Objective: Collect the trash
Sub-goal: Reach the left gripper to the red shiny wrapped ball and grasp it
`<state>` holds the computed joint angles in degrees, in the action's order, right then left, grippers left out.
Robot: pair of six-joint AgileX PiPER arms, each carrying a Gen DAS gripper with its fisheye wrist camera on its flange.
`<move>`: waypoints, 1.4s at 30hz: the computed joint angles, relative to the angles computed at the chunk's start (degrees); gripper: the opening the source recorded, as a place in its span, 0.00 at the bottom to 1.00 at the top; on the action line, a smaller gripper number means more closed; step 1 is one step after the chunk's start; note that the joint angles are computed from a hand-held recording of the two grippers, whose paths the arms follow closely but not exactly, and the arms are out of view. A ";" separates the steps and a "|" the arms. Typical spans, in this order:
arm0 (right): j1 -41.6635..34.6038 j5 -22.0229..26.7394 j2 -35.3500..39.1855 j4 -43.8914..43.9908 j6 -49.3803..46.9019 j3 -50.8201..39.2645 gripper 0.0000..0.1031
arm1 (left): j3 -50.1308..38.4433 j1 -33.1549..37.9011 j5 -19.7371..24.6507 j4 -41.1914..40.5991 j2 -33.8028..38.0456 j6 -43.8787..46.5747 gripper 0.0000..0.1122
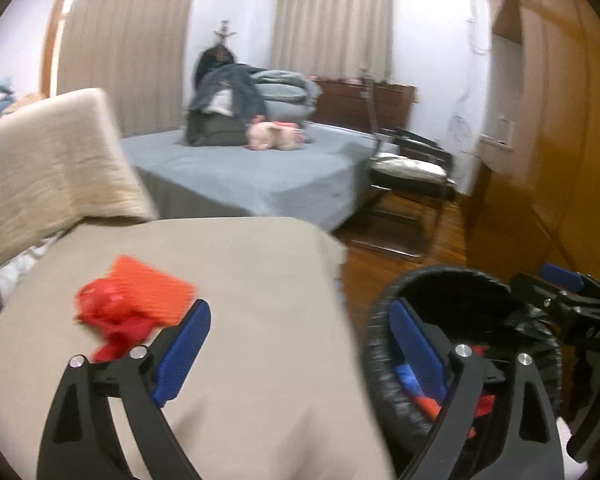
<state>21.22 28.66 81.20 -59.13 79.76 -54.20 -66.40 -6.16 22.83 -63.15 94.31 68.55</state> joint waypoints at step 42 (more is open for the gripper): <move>4.49 9.00 54.67 28.50 -38.05 -70.72 0.93 | -33.93 14.12 2.74 23.27 28.90 -23.12 0.71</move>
<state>25.71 37.65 135.87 -30.63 41.71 -124.92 -100.33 7.96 25.56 -39.88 123.21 45.43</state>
